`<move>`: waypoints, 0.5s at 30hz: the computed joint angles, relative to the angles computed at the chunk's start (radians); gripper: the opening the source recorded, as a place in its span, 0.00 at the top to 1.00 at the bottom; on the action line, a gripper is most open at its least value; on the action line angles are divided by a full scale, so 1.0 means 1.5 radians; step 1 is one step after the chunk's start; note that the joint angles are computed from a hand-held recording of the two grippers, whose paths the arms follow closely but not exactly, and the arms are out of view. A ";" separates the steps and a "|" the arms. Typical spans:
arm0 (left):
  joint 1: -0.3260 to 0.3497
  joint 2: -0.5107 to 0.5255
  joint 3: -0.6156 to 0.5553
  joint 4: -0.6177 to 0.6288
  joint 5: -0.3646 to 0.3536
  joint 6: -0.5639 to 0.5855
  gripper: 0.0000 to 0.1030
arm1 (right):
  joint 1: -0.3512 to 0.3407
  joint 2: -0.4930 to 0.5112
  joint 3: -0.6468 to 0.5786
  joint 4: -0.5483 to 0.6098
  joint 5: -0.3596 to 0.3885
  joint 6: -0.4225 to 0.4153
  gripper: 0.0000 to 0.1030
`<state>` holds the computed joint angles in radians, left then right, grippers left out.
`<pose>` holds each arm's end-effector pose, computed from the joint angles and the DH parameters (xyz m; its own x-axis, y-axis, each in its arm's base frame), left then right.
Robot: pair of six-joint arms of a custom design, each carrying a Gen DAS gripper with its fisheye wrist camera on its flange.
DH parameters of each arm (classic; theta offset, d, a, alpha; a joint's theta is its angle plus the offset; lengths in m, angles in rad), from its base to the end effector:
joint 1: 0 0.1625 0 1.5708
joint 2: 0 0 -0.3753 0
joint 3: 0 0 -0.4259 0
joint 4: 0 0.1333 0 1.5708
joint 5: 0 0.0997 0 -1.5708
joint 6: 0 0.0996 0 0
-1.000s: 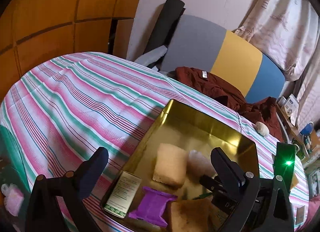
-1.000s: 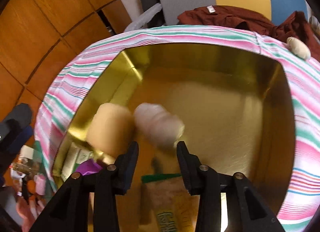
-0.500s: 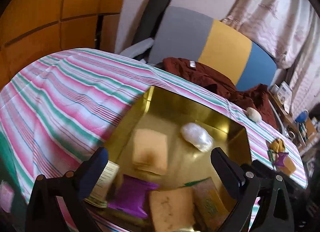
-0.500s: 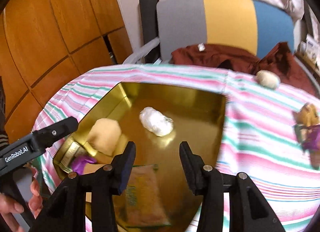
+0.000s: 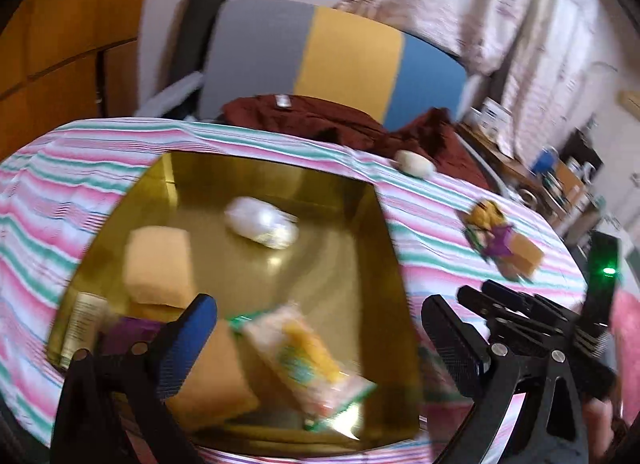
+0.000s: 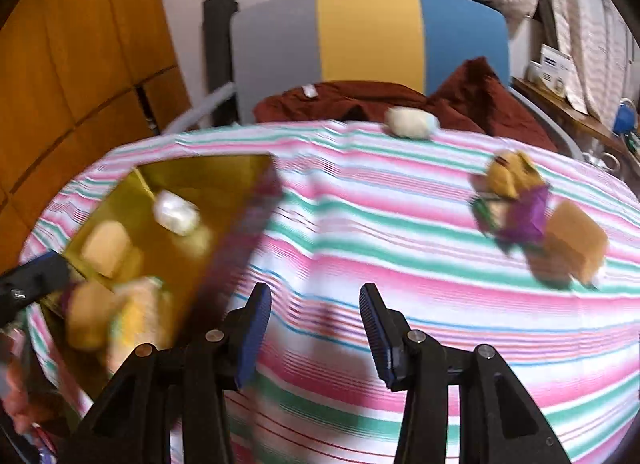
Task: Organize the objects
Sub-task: 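Withdraw both grippers from the tin toward the remaining items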
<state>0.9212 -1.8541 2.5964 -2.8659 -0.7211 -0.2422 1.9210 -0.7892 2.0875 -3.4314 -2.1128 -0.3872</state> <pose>-0.0329 -0.3873 0.2313 -0.8654 -0.0797 -0.4946 0.3164 0.6784 -0.6631 0.2515 -0.4498 -0.0003 -0.7229 -0.3330 0.6054 -0.6082 0.7224 -0.3289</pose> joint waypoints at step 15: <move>-0.067 0.086 0.011 0.011 -0.080 -0.042 0.00 | -0.139 -0.105 0.067 -0.146 -0.035 -0.054 0.55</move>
<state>0.8200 -1.7250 2.6130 -2.8492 -0.8415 -0.3048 1.7122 -0.9471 2.1882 -3.6499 -2.1650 -0.4683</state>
